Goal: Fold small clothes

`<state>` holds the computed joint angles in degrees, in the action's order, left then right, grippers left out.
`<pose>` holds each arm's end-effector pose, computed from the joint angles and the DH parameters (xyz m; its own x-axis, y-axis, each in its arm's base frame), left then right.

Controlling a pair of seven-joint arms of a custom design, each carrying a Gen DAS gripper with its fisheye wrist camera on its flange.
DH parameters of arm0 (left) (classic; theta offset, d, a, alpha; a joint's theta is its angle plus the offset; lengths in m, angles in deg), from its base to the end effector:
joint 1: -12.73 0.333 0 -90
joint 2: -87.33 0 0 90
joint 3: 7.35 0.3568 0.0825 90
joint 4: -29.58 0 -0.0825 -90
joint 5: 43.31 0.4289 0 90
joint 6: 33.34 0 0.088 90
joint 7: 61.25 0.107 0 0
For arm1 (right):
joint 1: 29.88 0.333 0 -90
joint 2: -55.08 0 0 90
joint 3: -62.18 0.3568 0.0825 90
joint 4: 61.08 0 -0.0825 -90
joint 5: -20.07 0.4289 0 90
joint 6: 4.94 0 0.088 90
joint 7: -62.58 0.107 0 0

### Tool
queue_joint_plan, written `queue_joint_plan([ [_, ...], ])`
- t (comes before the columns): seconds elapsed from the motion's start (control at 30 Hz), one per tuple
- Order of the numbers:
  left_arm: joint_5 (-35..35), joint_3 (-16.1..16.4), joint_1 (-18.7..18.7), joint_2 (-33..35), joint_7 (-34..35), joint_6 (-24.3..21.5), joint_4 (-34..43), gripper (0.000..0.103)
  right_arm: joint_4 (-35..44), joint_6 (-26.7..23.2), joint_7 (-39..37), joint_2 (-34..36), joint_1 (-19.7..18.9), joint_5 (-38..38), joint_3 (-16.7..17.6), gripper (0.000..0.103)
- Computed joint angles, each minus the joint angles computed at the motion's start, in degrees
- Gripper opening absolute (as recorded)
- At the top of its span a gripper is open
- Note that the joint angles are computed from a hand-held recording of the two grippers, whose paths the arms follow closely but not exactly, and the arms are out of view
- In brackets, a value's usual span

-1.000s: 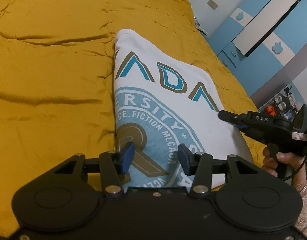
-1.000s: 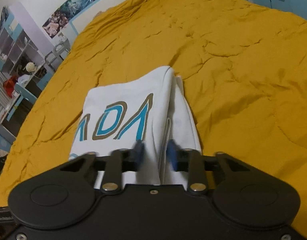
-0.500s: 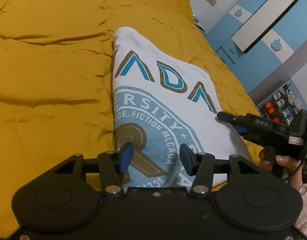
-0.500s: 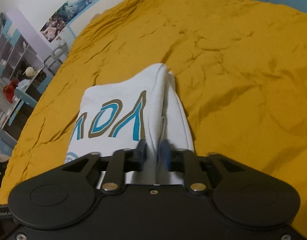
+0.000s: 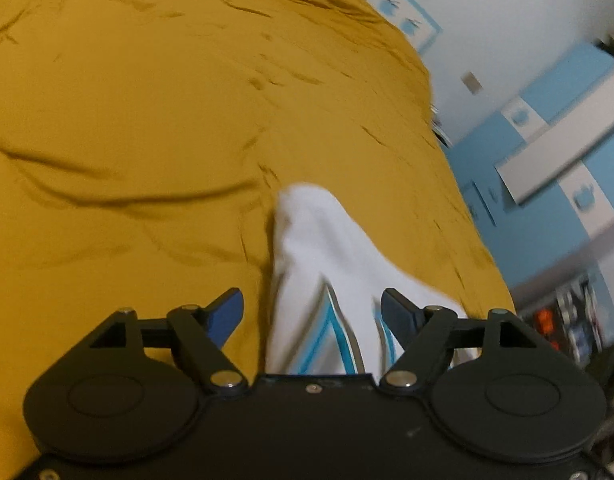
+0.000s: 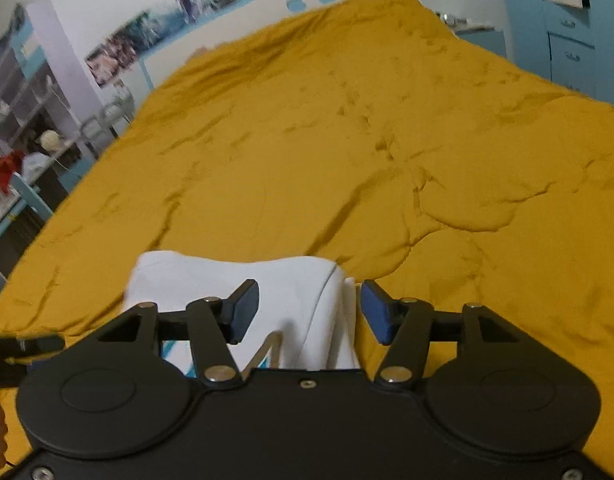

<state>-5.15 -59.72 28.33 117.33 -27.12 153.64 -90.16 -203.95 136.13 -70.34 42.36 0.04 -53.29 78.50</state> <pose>0.5295 -0.3995 0.3740 -0.2776 -0.7293 0.6254 -0.8629 -0.0968 -0.4960 0.3375 0.3547 0.3922 -0.3835 -0.8548 -0.3496 -0.4797 0.5078 -0.7156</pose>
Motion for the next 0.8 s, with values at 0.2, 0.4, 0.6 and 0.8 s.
queue_joint_plan([
  [0.2,-4.9,-3.8,-1.1,14.6,5.8,-7.4,10.7,0.079,1.7,3.5,2.0,3.1,-1.2,-3.0,-1.6,0.058],
  [0.4,-5.8,-4.7,-1.9,20.2,9.8,-0.1,12.9,0.003,1.2,3.6,5.6,3.0,-1.0,-6.2,-1.6,0.022],
  [0.6,-2.4,6.3,-9.6,13.8,7.8,7.0,12.5,0.005,-0.1,-1.2,8.6,1.3,0.0,-9.6,-0.2,0.015],
  [0.8,-1.9,1.9,-6.1,18.4,7.2,-1.2,14.5,0.022,-1.4,4.7,15.4,3.5,-1.3,-11.6,-2.6,0.021],
])
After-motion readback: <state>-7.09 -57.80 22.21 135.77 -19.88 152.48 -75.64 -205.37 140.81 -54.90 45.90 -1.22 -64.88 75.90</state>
